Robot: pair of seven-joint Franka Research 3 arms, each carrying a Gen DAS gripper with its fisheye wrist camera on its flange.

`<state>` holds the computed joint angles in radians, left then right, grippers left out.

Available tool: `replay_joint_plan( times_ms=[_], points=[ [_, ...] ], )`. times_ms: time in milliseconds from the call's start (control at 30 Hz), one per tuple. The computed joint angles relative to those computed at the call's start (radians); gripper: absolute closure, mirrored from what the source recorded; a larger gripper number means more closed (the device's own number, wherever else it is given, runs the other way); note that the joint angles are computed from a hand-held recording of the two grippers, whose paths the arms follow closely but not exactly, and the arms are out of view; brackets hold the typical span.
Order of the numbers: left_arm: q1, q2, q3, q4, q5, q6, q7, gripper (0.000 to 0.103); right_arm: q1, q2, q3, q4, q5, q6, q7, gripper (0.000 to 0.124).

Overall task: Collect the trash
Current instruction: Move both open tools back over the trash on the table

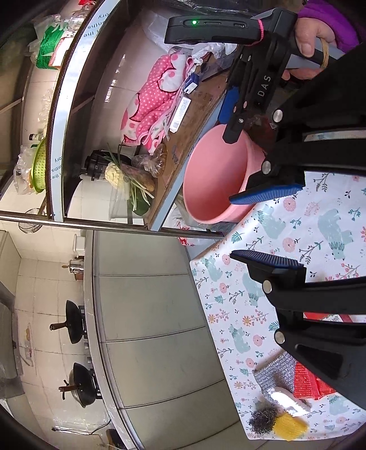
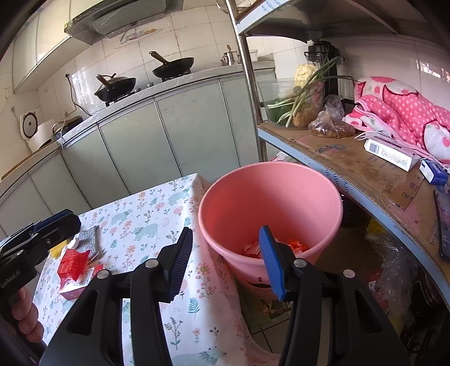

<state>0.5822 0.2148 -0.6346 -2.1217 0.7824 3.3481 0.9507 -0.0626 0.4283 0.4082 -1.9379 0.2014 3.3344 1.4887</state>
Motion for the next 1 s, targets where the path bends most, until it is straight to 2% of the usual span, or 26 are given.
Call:
replay_joint_plan(
  times_ms=[167, 300, 367, 500, 567, 767, 1000],
  points=[
    [-0.038, -0.075, 0.094, -0.073, 0.022, 0.053, -0.041, 0.070, -0.076, 0.009, 0.099, -0.025, -0.047, 0.027, 0.022, 0.074],
    [-0.116, -0.131, 0.208, -0.139, -0.021, 0.083, -0.020, 0.070, -0.104, 0.015, 0.142, -0.034, -0.096, 0.017, 0.037, 0.074],
    [-0.141, -0.156, 0.253, -0.174, -0.048, 0.100, -0.005, 0.070, -0.123, 0.023, 0.172, -0.037, -0.118, 0.014, 0.034, 0.074],
    [-0.199, -0.203, 0.331, -0.260, -0.187, 0.128, 0.114, 0.070, -0.184, 0.061, 0.260, -0.028, -0.156, -0.017, 0.017, 0.074],
    [-0.222, -0.224, 0.357, -0.304, -0.278, 0.127, 0.192, 0.070, -0.198, 0.081, 0.293, -0.018, -0.154, -0.042, -0.009, 0.074],
    [-0.262, -0.266, 0.433, -0.386, -0.391, 0.098, 0.263, 0.070, -0.192, 0.136, 0.339, 0.021, -0.111, -0.109, -0.102, 0.074],
    [-0.263, -0.272, 0.444, -0.428, -0.655, 0.076, 0.452, 0.070, -0.191, 0.187, 0.379, 0.060, -0.049, -0.175, -0.207, 0.074]
  ],
)
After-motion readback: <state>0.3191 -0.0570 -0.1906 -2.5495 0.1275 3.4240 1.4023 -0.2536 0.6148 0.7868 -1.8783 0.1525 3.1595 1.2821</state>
